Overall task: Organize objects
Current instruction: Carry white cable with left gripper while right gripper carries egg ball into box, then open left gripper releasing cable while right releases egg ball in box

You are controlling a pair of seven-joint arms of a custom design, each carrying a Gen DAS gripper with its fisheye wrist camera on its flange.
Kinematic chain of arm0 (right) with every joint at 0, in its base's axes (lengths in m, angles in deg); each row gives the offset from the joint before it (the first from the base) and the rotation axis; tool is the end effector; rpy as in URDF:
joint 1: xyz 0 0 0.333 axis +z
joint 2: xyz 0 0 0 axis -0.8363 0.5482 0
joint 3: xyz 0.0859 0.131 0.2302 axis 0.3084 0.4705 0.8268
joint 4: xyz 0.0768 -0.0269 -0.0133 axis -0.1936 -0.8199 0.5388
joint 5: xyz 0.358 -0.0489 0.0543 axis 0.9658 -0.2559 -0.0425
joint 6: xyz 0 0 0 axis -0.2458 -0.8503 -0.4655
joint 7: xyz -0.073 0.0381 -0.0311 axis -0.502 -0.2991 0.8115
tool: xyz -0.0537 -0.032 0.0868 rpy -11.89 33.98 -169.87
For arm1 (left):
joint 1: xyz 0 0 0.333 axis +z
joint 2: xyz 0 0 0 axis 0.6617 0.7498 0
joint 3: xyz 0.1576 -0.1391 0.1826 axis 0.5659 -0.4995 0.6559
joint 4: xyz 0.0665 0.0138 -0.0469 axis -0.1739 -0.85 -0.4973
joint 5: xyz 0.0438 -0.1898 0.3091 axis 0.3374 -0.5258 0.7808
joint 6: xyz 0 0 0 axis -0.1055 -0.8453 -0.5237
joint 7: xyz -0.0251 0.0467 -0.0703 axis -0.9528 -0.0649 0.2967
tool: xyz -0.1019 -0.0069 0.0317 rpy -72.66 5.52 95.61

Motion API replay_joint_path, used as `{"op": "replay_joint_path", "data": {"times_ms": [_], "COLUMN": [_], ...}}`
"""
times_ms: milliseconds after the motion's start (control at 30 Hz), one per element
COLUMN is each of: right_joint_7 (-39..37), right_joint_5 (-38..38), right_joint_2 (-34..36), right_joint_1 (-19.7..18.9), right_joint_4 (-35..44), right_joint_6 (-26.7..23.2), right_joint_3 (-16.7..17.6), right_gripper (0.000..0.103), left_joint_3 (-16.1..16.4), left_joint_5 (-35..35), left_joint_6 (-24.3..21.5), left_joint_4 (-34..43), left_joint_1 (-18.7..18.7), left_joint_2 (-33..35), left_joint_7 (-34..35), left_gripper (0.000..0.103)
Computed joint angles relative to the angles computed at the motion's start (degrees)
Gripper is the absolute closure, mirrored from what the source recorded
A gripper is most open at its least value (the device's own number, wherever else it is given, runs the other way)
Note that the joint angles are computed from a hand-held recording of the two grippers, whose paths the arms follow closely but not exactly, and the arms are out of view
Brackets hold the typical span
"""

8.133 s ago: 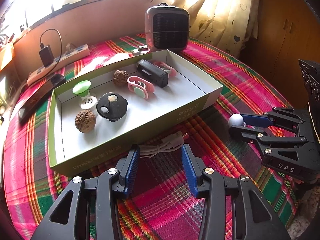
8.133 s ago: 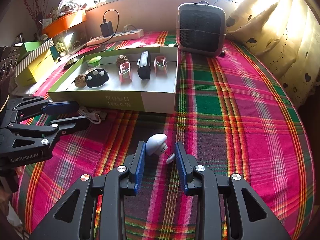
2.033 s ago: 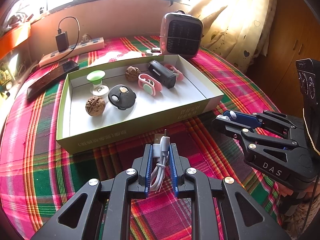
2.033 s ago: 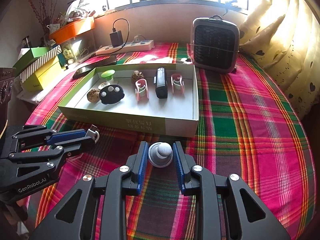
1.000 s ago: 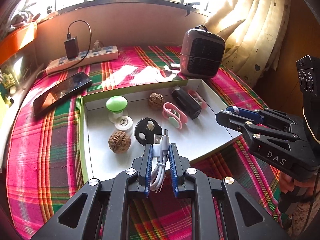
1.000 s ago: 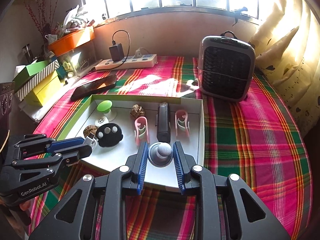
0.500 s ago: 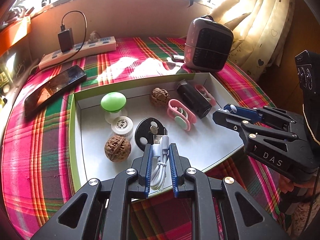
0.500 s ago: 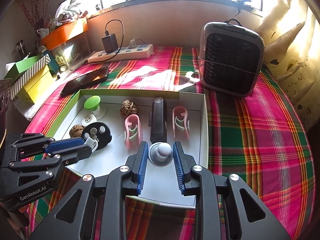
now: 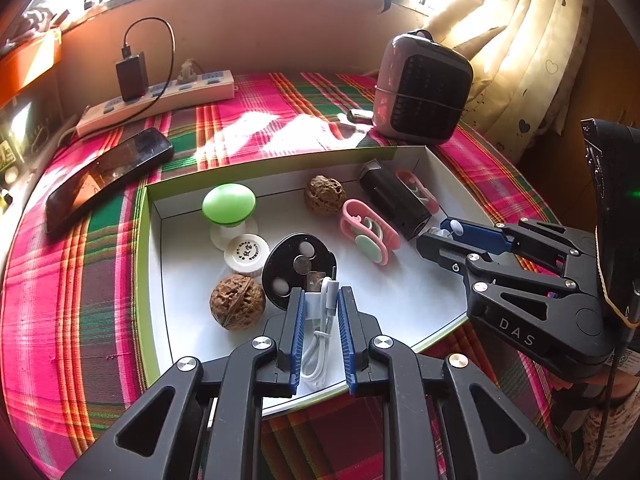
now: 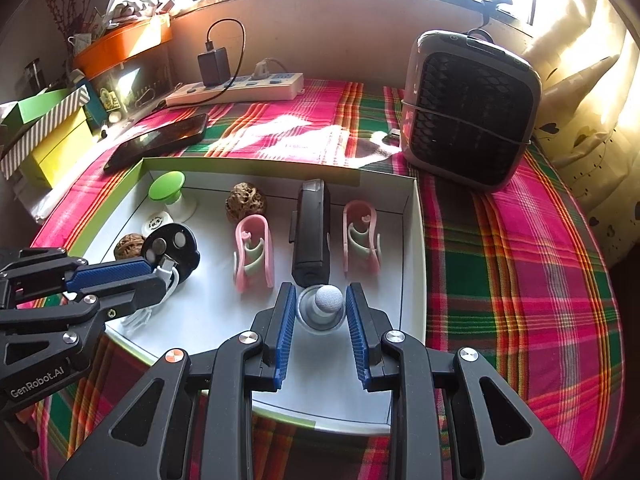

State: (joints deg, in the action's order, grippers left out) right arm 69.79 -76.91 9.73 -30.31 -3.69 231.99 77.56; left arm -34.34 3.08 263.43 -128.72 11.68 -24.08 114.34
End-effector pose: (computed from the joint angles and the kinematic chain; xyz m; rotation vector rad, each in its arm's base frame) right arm 0.6110 0.3698 0.2853 -2.1543 1.2974 -0.4629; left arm 0.5687 -0.2576 0.3089 -1.8269 1.9948 -0.8273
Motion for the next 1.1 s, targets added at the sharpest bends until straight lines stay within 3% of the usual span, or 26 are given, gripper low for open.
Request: {"op": "replay_joint_path", "data": {"times_ms": [467,600,767,867,1100], "right_joint_7": [2.6,3.2,4.6,5.3,7.6], "right_joint_5": [-1.4,-1.7,-2.6,-3.0,-4.4], "right_joint_2": [0.3,0.2,-0.1,-0.3,-1.2], "right_joint_1": [1.9,1.7,2.5,2.7,3.8], "right_joint_4": [0.8,0.5,0.0,-0.3,-1.6], "right_joint_6": [-1.1,-1.1,-0.8,-0.7,0.1], "right_joint_3": [-2.1,-1.9,-2.8,-3.0,-4.3], "right_gripper": [0.076,0.074,0.065,0.064,0.056], "left_joint_3": [-3.8,-2.9,-2.2,-3.2,-1.2], "left_joint_5": [-3.3,-3.4,-3.3,-3.9,-3.0], "left_joint_6": [-0.2,-0.4,0.0,0.1,0.7], "left_joint_4": [0.2,-0.1,-0.7,-1.0,-1.8], "left_joint_1": [3.4,2.6,2.2,3.1,1.2], "left_joint_2": [0.4,0.2,0.0,-0.2,-0.7], "left_joint_7": [3.1,2.7,2.0,2.6,1.6], "left_gripper": [0.085,0.080,0.077,0.076,0.070]}}
